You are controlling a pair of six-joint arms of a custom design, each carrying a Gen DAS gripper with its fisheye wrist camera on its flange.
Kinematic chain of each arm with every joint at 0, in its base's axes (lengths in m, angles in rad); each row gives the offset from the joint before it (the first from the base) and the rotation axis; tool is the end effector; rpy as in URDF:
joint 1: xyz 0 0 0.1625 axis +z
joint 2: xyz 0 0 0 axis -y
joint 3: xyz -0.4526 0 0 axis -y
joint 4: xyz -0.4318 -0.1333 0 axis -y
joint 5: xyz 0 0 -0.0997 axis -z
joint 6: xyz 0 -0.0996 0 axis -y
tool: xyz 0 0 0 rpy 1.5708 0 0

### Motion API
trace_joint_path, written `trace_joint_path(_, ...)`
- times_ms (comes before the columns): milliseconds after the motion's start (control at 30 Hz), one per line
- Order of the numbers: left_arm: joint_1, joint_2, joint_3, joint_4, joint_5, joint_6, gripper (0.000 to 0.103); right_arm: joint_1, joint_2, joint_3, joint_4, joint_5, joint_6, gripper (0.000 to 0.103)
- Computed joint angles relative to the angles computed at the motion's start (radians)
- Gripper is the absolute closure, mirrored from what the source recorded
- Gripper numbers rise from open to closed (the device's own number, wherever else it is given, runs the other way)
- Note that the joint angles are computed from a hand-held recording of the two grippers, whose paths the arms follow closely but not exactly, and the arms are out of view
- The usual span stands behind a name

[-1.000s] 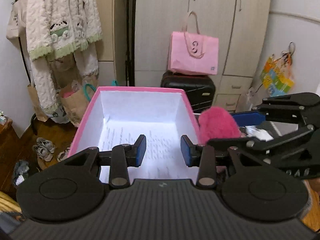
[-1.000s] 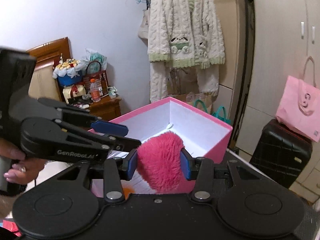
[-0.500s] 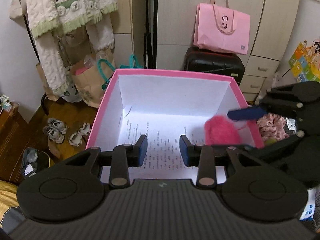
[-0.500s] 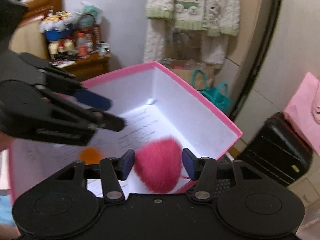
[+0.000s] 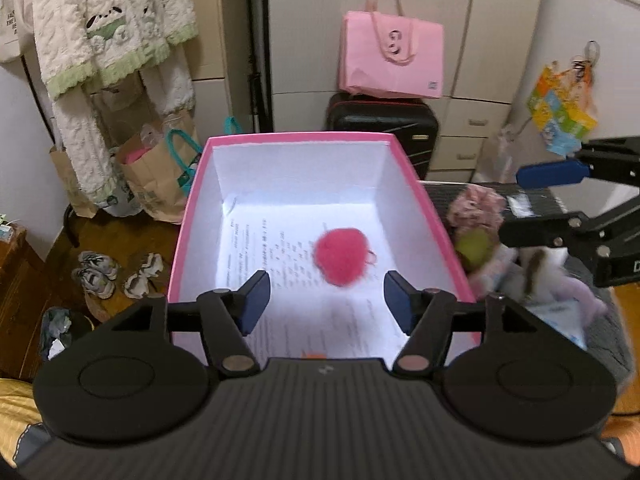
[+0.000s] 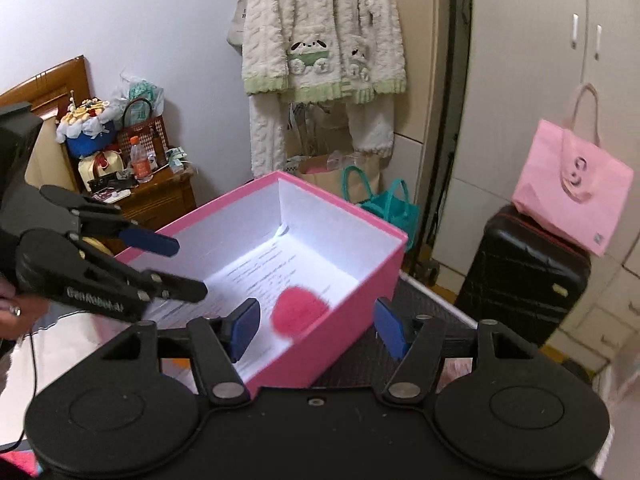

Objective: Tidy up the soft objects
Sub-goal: 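Move the left gripper to the wet-wipes pack and close on it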

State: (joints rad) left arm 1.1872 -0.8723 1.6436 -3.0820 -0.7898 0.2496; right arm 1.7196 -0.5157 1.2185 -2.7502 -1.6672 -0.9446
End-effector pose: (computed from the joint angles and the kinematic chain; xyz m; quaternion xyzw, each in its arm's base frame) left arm -0.0816 -0.7456 0.2231 0.1376 0.8622 -0.3574 0.3317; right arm 0.2494 -0.8295 0.0642 0.4949 -0.8351 0.1992 0.1345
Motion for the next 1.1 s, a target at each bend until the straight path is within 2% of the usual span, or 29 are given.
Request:
trace_joint_path(300, -0.087, -0.084, 0.165, -0.008, -0.053, 0.020, 0.030, -0.038, -0.195, 0.286, -0.087, 0.032, 0.012, 0.033)
trace_joint_path(533, -0.131, -0.061, 0.203, -0.007, -0.138, 0.072, 0.027, -0.093, -0.291, 0.463, -0.247, 0.060, -0.013, 0.032)
trace_joint_path(733, -0.126, 0.010, 0.180, -0.025, -0.239, 0.122, 0.027, -0.154, -0.304, 0.544, -0.365, 0.076, -0.032, 0.031)
trace_joint_path(833, -0.111, 0.069, 0.154, -0.098, -0.275, 0.139, 0.027, -0.184, -0.289, 0.559, -0.408, 0.090, -0.053, 0.031)
trace_joint_path(967, -0.083, 0.151, 0.094, -0.143, -0.284, 0.131, 0.027, -0.204, -0.241, 0.550, -0.485, 0.078, -0.115, 0.031)
trace_joint_path(1100, -0.059, 0.206, 0.037, -0.144, -0.288, 0.089, 0.027, -0.210, -0.174, 0.524, -0.580, 0.050, -0.217, 0.031)
